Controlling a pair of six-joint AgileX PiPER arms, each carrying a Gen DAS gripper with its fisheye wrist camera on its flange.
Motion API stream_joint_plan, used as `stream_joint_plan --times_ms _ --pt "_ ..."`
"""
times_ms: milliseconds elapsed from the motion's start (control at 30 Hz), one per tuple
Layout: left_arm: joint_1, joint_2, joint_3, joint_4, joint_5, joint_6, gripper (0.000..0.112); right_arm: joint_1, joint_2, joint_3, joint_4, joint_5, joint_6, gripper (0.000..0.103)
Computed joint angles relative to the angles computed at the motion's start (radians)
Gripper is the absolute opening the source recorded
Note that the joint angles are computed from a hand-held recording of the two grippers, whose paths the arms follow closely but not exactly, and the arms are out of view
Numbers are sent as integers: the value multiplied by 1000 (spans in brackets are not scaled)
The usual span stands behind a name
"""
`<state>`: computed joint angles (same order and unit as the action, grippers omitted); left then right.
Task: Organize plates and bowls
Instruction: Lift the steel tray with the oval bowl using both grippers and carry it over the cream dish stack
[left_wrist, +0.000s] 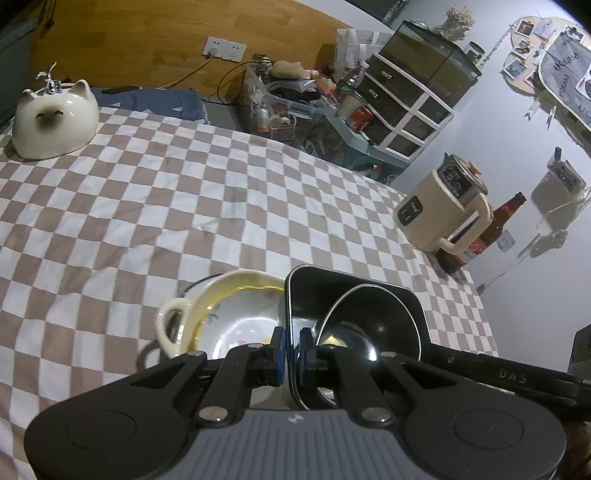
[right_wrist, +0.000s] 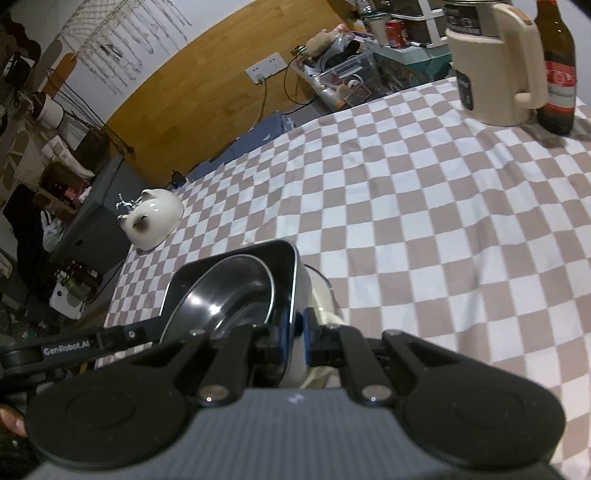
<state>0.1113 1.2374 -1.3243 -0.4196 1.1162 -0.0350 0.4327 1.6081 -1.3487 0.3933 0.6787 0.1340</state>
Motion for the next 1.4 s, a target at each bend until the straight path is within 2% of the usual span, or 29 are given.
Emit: stream_joint_plan --times_ms 233,500,1100,1400 --pt "107 30 16 -62 26 107 6 44 46 -40 -54 -6 72 10" --pt "151 73 34 -76 22 152 7 88 113 -100 -125 10 147 10" --pt "151 151 40 -74 6 160 7 104 223 -220 -182 96 223 7" --pt "151 148 53 -88 -4 158 7 99 230 -214 -149 83 203 6"
